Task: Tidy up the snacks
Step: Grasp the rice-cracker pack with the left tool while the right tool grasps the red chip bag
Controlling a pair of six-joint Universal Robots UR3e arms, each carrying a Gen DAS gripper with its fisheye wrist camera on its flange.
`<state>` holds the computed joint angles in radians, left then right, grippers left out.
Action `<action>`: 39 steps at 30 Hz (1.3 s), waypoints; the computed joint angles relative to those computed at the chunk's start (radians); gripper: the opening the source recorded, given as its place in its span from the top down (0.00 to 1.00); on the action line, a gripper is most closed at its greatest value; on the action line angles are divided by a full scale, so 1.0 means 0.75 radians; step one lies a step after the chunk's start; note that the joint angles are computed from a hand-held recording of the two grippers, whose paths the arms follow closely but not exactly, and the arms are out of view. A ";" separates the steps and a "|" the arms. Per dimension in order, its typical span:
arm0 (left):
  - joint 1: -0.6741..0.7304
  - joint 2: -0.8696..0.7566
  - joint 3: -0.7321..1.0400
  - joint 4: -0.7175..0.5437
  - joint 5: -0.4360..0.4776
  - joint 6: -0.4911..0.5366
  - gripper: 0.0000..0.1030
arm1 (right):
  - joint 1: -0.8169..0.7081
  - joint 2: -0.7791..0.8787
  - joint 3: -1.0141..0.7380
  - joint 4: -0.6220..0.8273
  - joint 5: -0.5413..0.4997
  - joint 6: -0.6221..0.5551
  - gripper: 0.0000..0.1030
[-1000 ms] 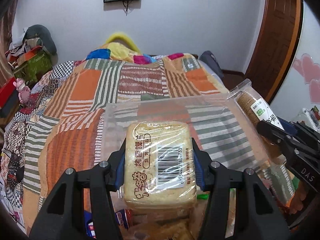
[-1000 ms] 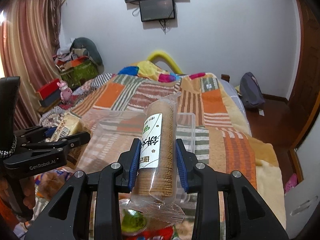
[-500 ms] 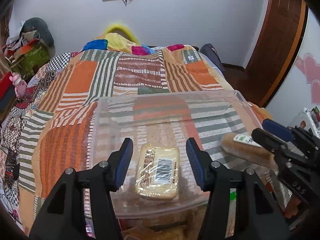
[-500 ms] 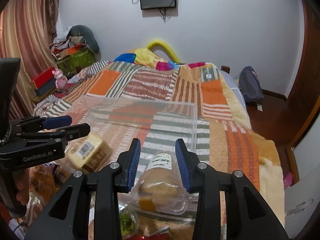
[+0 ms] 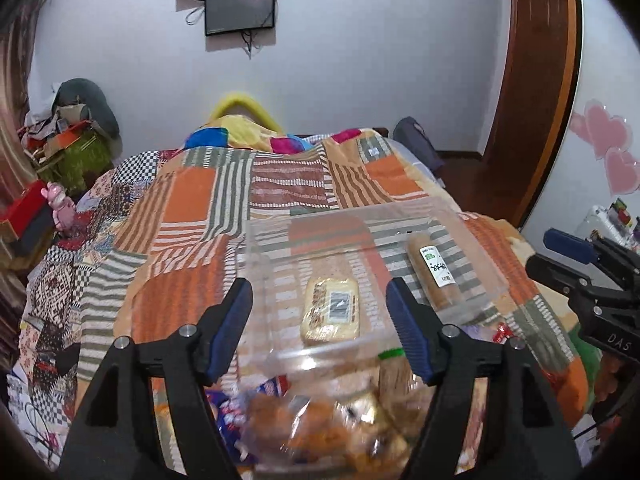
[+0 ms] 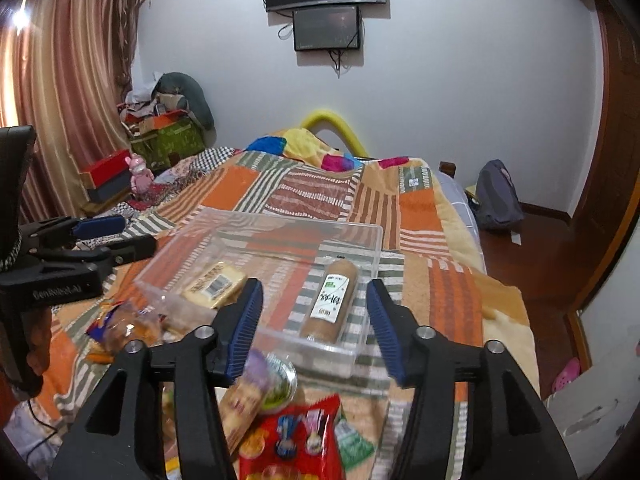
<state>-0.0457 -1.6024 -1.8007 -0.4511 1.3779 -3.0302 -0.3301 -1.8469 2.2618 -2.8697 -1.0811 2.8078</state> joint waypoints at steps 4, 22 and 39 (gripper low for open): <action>0.120 0.201 -0.159 -0.042 -0.075 0.041 0.31 | -0.062 -0.146 0.094 0.058 0.052 -0.021 0.44; 0.779 0.719 -0.733 -0.319 -0.292 0.511 0.29 | -0.113 -0.448 0.415 0.234 -0.029 -0.064 0.25; 0.706 0.286 -0.820 0.112 -0.190 0.410 0.29 | 0.145 -0.047 0.398 -0.091 -0.318 0.005 0.18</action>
